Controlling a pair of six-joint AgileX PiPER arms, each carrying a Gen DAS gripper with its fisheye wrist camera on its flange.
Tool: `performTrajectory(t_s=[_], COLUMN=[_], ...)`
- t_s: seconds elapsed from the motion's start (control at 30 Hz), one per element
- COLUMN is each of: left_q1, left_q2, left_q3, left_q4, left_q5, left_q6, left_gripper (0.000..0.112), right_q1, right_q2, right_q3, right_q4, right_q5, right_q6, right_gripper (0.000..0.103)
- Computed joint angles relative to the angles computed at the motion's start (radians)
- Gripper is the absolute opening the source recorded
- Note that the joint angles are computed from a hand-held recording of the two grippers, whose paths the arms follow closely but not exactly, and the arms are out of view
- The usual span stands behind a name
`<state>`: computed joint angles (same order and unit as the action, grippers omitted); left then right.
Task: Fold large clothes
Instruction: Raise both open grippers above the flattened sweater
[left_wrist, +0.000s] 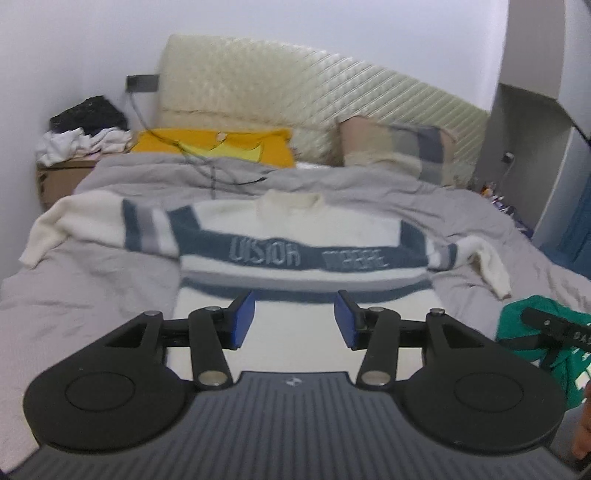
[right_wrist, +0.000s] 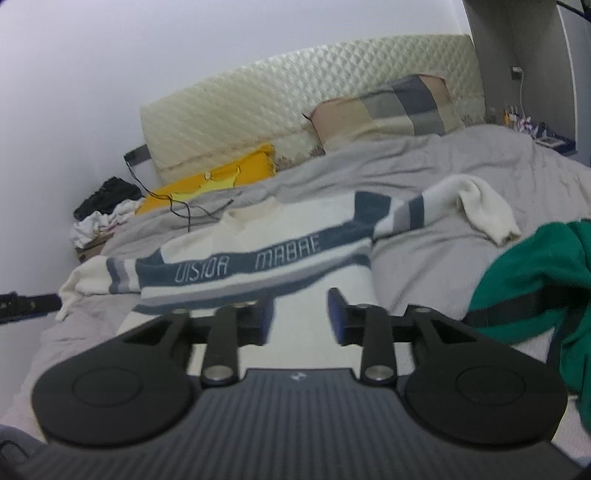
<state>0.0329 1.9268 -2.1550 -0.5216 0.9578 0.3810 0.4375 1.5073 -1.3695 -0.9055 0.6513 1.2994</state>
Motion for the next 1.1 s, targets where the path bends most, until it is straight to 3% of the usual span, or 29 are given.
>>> performTrajectory(t_s=[0.17, 0.23, 0.3, 0.33, 0.53, 0.77, 1.0, 1.1], left_q1=[-0.057, -0.068, -0.075, -0.077, -0.095, -0.102, -0.100, -0.097], left_q2=[-0.035, -0.032, -0.019, -0.010, 0.035, 0.084, 0.119, 0.129], left_q3=[0.103, 0.130, 0.147, 0.155, 0.167, 0.153, 0.144, 0.154], left_q4=[0.006, -0.006, -0.029, -0.039, -0.010, 0.058, 0.081, 0.078], left_q5=[-0.115, -0.138, -0.148, -0.157, -0.192, -0.207, -0.211, -0.232], left_q6=[0.047, 0.062, 0.075, 0.084, 0.083, 0.043, -0.003, -0.025], left_gripper=[0.064, 0.070, 0.083, 0.091, 0.098, 0.100, 0.100, 0.100], right_q1=[0.006, 0.002, -0.005, -0.009, -0.036, -0.085, -0.246, -0.319], right_q2=[-0.005, -0.010, -0.016, -0.012, 0.041, 0.100, 0.250, 0.374], right_q3=[0.038, 0.068, 0.106, 0.111, 0.074, 0.008, -0.209, -0.365], right_q4=[-0.129, -0.178, -0.252, -0.263, -0.202, -0.104, 0.260, 0.388], right_q5=[0.000, -0.024, -0.057, -0.060, -0.048, -0.078, -0.160, -0.150], right_q6=[0.090, 0.141, 0.226, 0.242, 0.226, 0.146, -0.138, -0.234], right_gripper=[0.041, 0.061, 0.097, 0.101, 0.103, 0.103, 0.103, 0.103])
